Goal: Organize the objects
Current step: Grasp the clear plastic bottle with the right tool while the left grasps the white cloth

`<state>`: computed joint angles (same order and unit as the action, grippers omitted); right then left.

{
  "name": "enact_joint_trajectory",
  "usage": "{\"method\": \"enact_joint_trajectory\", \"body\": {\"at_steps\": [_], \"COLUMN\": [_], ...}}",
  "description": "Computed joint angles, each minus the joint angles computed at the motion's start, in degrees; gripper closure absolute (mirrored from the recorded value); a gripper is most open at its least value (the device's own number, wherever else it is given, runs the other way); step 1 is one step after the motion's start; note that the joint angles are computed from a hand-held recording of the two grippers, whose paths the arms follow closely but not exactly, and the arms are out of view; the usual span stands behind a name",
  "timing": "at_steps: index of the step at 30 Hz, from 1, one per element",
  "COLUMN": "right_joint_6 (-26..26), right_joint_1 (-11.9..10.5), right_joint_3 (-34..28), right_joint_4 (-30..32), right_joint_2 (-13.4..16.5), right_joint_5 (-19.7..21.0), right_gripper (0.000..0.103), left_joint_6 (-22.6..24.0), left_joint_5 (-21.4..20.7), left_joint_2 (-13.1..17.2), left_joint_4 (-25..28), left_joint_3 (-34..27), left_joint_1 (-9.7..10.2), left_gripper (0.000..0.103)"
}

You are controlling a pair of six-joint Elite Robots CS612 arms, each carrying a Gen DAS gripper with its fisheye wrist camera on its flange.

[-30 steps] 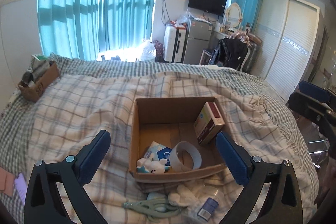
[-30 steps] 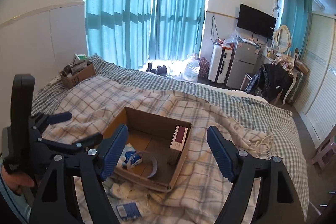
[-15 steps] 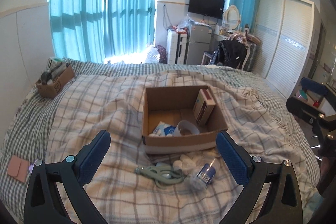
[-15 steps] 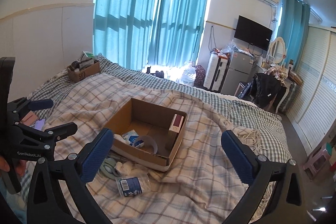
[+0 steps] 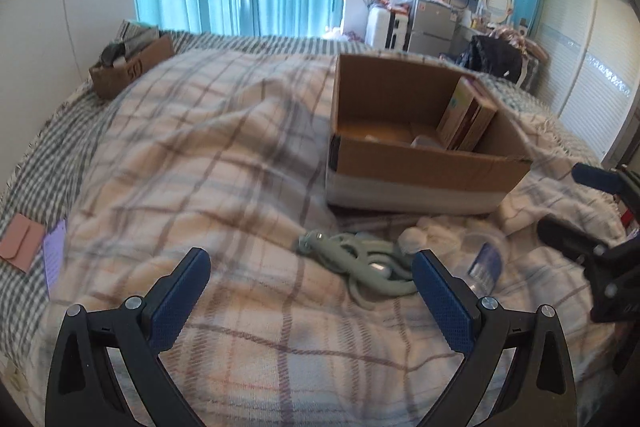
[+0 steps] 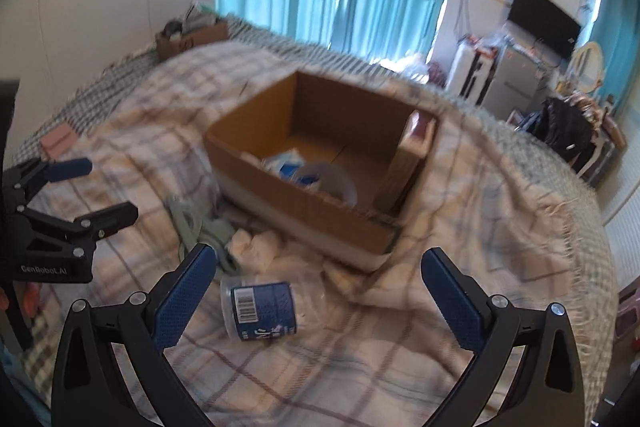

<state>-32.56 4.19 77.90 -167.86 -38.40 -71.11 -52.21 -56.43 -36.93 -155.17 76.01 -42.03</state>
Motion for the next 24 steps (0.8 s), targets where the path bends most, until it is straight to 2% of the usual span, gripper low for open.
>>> {"method": "enact_joint_trajectory", "body": {"at_steps": [4, 7, 11, 14, 15, 16, 19, 24], "right_joint_6": [-5.4, -8.0, -6.9, -6.0, -6.1, -6.2, -4.1, 1.4], "right_joint_1": [1.0, 1.7, 2.1, 1.9, 1.8, 1.6, 1.1, -0.6], "right_joint_3": [-2.4, -4.4, -7.5, -8.8, -8.5, -7.8, -5.7, -0.9], "right_joint_4": [6.9, 11.7, 16.2, 19.2, 18.9, 18.3, 15.2, 5.0], "right_joint_2": [2.5, 4.1, 6.0, 6.6, 6.5, 6.1, 5.1, 2.1], "right_joint_5": [-1.4, -3.5, -5.7, -5.0, -4.7, -3.6, -3.0, -1.4], "right_gripper": [0.000, 0.000, 0.000, 0.001, 0.005, 0.014, 0.014, 0.014], "left_joint_6": [-0.5, -0.4, 0.1, 0.7, 0.7, 0.6, 0.6, -0.6], "left_joint_5": [-3.7, -5.3, -5.3, -5.3, -5.4, -5.5, -5.6, -4.7], "left_joint_2": [1.3, 1.9, 2.5, 2.6, 2.6, 2.5, 2.4, 1.9], "left_joint_4": [3.4, 4.1, 5.2, 6.0, 5.9, 5.7, 5.4, 5.7], "left_joint_3": [-1.5, -2.2, -3.0, -3.4, -3.4, -3.2, -3.1, -3.1], "left_joint_1": [0.71, 1.12, 1.19, 1.14, 1.17, 1.16, 1.15, 0.82], "left_gripper": [0.000, 0.000, 0.000, 0.000, 0.000, 0.000, 0.000, 0.000]}}
